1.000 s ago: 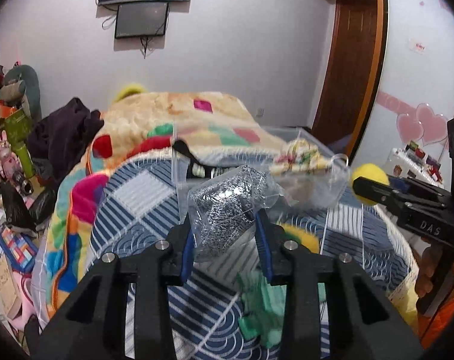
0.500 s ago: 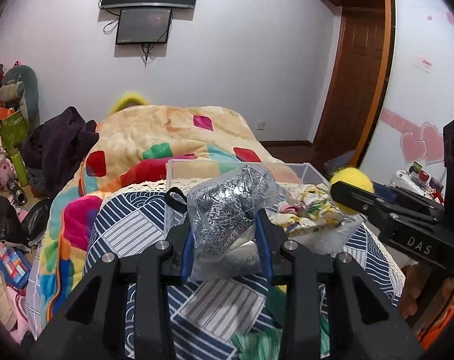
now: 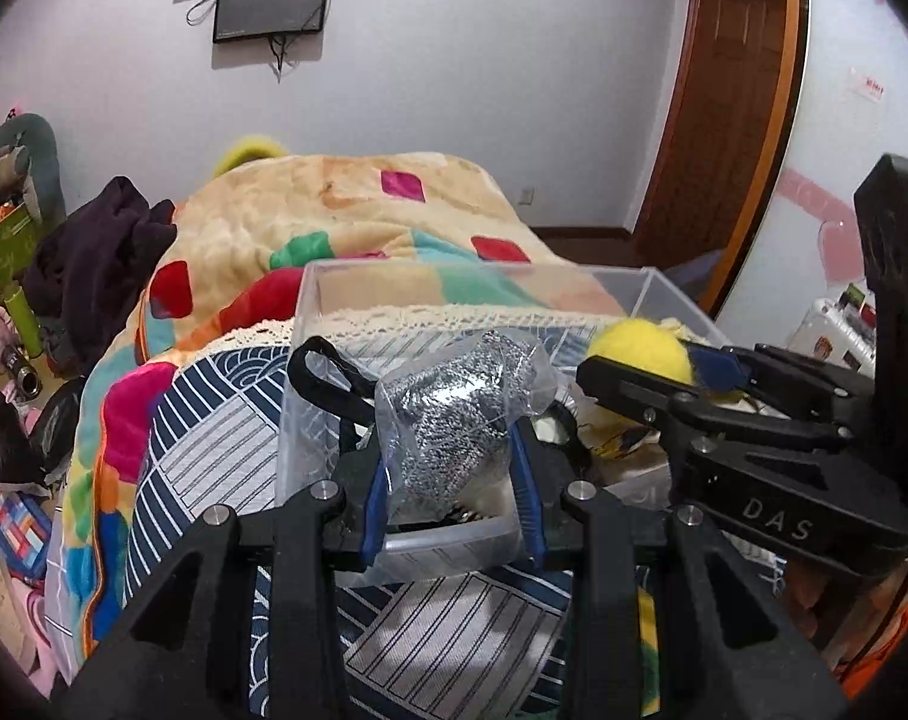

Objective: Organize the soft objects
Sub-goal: 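Carry the mesh bag with the left tool into the box while the right tool drops the ball in, then grasp the yellow-green sponge with the right tool while the left tool grasps the green knitted glove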

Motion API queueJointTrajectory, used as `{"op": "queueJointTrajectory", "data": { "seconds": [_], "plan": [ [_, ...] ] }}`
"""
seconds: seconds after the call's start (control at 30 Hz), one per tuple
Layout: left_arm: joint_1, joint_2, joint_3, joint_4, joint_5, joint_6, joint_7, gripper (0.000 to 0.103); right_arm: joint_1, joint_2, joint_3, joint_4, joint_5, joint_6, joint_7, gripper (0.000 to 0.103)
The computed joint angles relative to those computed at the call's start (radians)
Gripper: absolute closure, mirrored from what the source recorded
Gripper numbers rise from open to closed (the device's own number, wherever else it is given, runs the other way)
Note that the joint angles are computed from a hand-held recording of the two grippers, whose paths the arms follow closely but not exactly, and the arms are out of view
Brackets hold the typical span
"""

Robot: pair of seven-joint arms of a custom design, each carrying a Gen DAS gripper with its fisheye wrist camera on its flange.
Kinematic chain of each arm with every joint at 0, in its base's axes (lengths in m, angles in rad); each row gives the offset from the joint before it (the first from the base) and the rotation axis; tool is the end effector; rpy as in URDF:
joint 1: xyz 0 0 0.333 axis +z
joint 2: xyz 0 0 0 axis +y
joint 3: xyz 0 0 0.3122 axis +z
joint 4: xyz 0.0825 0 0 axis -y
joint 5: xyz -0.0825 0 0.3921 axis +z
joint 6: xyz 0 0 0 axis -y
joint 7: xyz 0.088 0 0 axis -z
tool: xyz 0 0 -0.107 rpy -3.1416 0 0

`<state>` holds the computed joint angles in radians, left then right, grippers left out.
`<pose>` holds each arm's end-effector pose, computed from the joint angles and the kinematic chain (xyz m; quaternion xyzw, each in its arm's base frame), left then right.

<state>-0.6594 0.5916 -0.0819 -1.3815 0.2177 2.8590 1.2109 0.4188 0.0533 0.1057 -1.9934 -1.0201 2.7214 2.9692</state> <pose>0.5740 -0.5185 0.4694 -0.4500 0.7818 -0.4037 0.1527 0.5153 0.3331 0.4903 -0.6140 0.6541 -0.2773 0.3438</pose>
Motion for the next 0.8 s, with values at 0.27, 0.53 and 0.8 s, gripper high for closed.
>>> {"op": "queueJointTrajectory", "data": {
  "seconds": [0.27, 0.53, 0.8],
  "plan": [
    [0.01, -0.003, -0.021, -0.003, -0.021, -0.002, 0.028, 0.066, -0.009, 0.004, -0.001, -0.011, 0.098, 0.02, -0.086, 0.057],
    [0.048, -0.058, -0.065, -0.083, -0.086, 0.044, 0.08, 0.062, 0.0, -0.021, 0.003, -0.022, 0.053, -0.011, -0.054, 0.039],
    [-0.021, -0.169, 0.031, -0.226, -0.027, 0.158, 0.018, 0.049, -0.016, -0.087, 0.029, -0.063, -0.053, -0.003, 0.048, 0.038]
  ]
}}
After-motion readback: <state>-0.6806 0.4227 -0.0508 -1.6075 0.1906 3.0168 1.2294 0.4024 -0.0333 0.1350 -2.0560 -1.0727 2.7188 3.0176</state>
